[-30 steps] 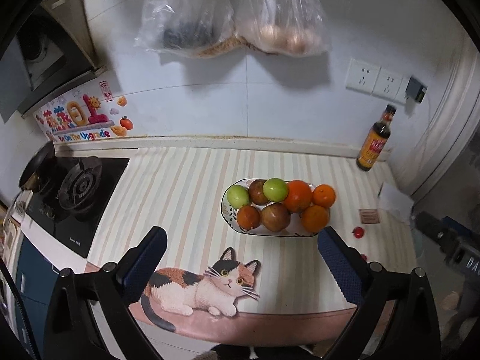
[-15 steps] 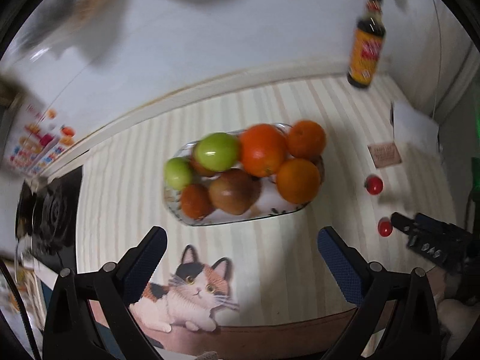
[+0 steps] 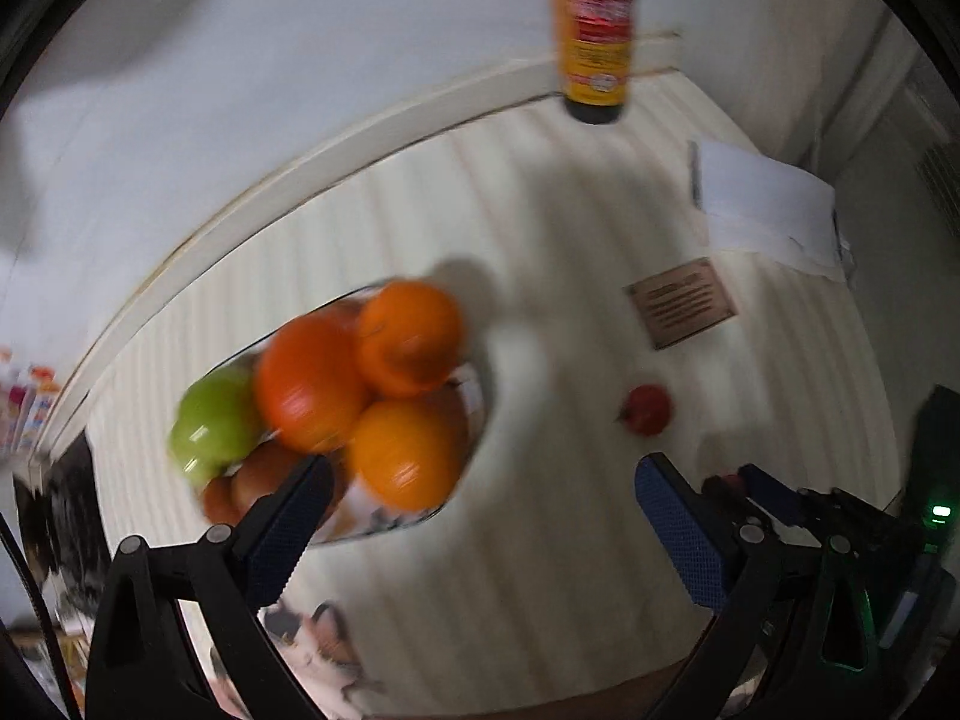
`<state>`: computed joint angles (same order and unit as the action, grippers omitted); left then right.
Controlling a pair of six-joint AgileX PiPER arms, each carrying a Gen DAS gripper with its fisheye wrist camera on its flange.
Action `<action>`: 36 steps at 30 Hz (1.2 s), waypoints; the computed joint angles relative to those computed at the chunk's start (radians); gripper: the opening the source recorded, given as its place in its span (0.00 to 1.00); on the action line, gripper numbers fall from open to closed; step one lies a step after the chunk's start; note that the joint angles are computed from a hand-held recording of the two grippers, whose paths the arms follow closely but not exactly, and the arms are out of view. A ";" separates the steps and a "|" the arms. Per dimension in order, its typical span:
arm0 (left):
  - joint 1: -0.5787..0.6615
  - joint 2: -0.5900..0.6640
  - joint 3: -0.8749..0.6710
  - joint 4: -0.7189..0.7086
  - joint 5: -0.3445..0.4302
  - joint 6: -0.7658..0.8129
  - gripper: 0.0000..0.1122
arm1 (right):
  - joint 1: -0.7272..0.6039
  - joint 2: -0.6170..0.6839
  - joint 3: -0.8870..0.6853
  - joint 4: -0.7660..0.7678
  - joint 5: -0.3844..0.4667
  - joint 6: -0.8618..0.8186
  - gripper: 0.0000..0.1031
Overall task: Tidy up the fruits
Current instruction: 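Grasp a cherry tomato with the right tool while the left tool grasps the other, then carry both cherry tomatoes onto the floral plate and open both tools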
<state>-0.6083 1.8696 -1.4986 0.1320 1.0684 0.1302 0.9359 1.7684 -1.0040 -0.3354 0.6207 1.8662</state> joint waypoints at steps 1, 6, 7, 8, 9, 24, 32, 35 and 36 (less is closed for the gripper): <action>-0.019 0.021 -0.008 0.002 -0.009 -0.002 0.92 | -0.002 -0.027 0.029 -0.005 0.001 0.022 0.27; -0.101 0.171 -0.097 -0.013 0.034 0.006 0.72 | -0.013 -0.133 0.161 -0.022 0.010 0.098 0.27; -0.108 0.201 -0.112 -0.028 0.042 0.013 0.65 | -0.013 -0.150 0.181 -0.022 0.014 0.108 0.27; -0.112 0.226 -0.125 -0.040 0.044 0.018 0.59 | -0.015 -0.166 0.199 -0.021 0.017 0.112 0.27; -0.112 0.244 -0.135 -0.051 0.048 0.025 0.58 | -0.012 -0.179 0.212 -0.024 0.019 0.124 0.27; -0.076 0.334 -0.183 -0.167 0.060 0.092 0.26 | -0.025 -0.233 0.268 -0.057 0.023 0.184 0.27; -0.019 0.236 -0.116 -0.239 0.072 0.161 0.26 | -0.013 -0.242 0.219 -0.075 0.077 0.179 0.27; 0.028 0.175 -0.075 -0.289 0.080 0.200 0.26 | -0.002 -0.251 0.186 -0.083 0.116 0.172 0.27; 0.053 0.152 -0.063 -0.310 0.088 0.215 0.26 | -0.003 -0.249 0.174 -0.083 0.123 0.165 0.27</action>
